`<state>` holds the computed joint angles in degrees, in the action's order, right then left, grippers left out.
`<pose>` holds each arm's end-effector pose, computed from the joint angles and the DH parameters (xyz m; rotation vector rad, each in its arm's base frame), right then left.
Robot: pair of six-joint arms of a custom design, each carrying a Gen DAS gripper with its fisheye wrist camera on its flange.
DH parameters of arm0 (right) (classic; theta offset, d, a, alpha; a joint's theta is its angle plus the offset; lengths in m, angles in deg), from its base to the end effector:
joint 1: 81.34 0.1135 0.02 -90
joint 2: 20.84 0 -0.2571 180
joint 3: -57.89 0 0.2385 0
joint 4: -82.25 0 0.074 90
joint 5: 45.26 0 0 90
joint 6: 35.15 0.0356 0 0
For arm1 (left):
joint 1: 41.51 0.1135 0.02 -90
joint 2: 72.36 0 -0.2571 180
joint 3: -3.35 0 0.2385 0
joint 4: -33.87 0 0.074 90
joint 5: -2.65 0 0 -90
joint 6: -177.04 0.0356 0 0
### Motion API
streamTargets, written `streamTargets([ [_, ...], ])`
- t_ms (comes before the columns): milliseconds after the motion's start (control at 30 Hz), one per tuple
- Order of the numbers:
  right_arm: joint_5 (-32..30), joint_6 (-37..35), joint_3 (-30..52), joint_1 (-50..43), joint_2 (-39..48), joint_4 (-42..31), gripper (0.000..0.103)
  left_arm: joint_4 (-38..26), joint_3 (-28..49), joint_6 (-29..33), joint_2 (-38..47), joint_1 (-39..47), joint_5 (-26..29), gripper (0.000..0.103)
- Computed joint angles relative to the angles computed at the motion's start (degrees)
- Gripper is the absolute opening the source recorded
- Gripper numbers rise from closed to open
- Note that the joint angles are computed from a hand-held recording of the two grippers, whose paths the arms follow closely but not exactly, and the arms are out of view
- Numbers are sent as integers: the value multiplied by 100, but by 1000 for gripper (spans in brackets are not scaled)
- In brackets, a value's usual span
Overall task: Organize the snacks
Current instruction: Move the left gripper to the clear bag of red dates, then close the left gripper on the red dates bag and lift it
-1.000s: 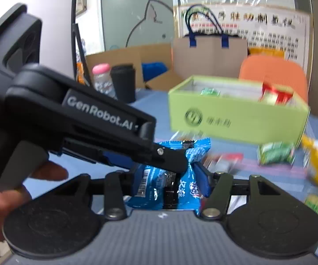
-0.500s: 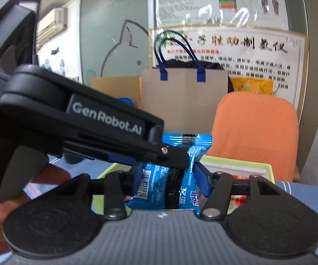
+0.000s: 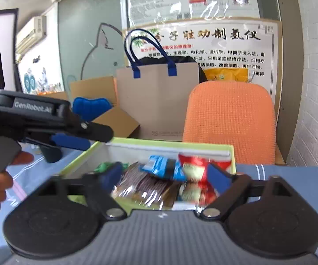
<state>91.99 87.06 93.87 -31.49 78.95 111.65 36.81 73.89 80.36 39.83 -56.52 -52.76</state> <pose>0.1812 0.1742 0.0974 0.1426 1.9594 0.0308 0.3579 -0.1169 0.1285 0.4930 2.1937 -0.8809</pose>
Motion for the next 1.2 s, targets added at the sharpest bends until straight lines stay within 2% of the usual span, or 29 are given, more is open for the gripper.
streamTargets([
  [100, 622, 843, -10, 968, 115, -616, 94, 402, -971, 150, -471, 215, 285, 64],
  [233, 926, 2395, 498, 2061, 789, -1753, 94, 620, -1990, 469, -671, 393, 388, 64],
  [300, 851, 2961, 758, 2405, 1205, -1906, 94, 661, -2280, 623, -511, 526, 531, 64],
  [367, 735, 3206, 980, 2584, 1533, -1834, 94, 666, -2405, 648, -275, 621, 610, 64],
  [533, 420, 2969, 1309, 2632, 1992, -1251, 94, 399, -2294, 603, 124, 780, 813, 63],
  [667, 81, 2983, 1366, 2566, 2222, -851, 94, 565, -2373, 527, 138, 898, 891, 64],
  [800, -96, 2975, 1423, 2481, 2340, -980, 94, 531, -2318, 519, 193, 953, 900, 64],
  [900, 74, 3242, 1299, 2462, 2182, -1324, 94, 475, -2242, 505, 265, 949, 953, 64],
  [967, 77, 3308, 1116, 2420, 2100, -1187, 94, 341, -2116, 543, 336, 919, 1022, 64],
  [1033, -26, 3110, 1138, 2390, 2142, -1041, 94, 268, -2003, 522, 377, 783, 966, 64],
  [1200, -260, 2653, 1473, 2222, 2317, -1215, 94, 250, -1986, 707, 337, 623, 827, 63],
])
